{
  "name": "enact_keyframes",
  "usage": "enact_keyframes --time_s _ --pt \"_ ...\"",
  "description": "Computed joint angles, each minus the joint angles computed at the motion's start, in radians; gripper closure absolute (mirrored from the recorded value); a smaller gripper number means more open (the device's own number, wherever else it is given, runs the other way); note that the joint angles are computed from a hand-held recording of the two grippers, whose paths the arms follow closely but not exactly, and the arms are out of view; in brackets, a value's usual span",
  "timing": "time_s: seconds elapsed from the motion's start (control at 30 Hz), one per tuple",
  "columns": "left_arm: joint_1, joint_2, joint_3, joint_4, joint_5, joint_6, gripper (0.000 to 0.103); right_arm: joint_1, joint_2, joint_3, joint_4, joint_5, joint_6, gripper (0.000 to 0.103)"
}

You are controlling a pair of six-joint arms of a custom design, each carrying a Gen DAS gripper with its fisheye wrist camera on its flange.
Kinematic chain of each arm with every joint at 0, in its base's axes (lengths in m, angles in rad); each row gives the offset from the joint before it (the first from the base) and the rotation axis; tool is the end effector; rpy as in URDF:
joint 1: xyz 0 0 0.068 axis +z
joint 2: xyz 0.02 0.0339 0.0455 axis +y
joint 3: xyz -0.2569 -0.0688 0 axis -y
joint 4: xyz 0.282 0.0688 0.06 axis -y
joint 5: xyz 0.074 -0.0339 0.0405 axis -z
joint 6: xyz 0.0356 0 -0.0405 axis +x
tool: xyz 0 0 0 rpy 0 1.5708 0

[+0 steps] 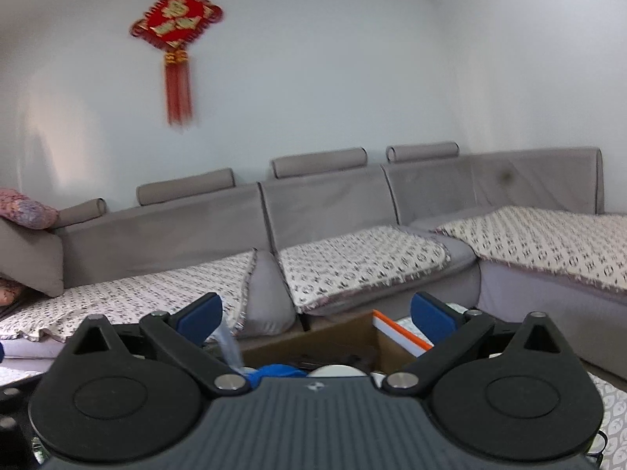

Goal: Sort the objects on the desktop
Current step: 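Open both grippers to drop the case and brush into the orange box, then move both grippers back over the table toward the remaining items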

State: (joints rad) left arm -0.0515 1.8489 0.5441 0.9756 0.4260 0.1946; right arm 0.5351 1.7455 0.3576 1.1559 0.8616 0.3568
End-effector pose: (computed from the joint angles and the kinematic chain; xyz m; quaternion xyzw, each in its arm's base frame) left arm 0.3221 -0.0313 0.0698 0.2196 0.7739 -0.1309 0.5794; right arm 0.2456 0.1142 0.0778 0.1947 0.7328 -0.0523 0.6499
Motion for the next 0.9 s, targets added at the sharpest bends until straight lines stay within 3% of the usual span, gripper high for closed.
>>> enact_keyframes --time_s 0.17,0.43,0.7,0.8,0.9 --pt "0.152 0.098 0.051 0.047 0.008 0.048 0.0 0.111 0.064 0.046 0.041 -0.015 -0.025 0.0" --pt "0.232 0.376 0.271 0.102 -0.133 0.022 0.0 0.29 0.299 0.251 -0.041 -0.084 -0.088 0.0" --pt "0.235 0.456 0.391 0.006 -0.182 0.019 0.0 0.236 0.475 0.543 -0.32 -0.184 -0.128 0.001" --pt "0.219 0.461 0.425 -0.043 -0.197 -0.002 0.0 0.188 0.506 0.619 -0.472 -0.209 -0.062 0.02" --pt "0.239 0.465 0.428 -0.055 -0.178 0.004 0.0 0.201 0.552 0.692 -0.574 -0.156 -0.03 0.025"
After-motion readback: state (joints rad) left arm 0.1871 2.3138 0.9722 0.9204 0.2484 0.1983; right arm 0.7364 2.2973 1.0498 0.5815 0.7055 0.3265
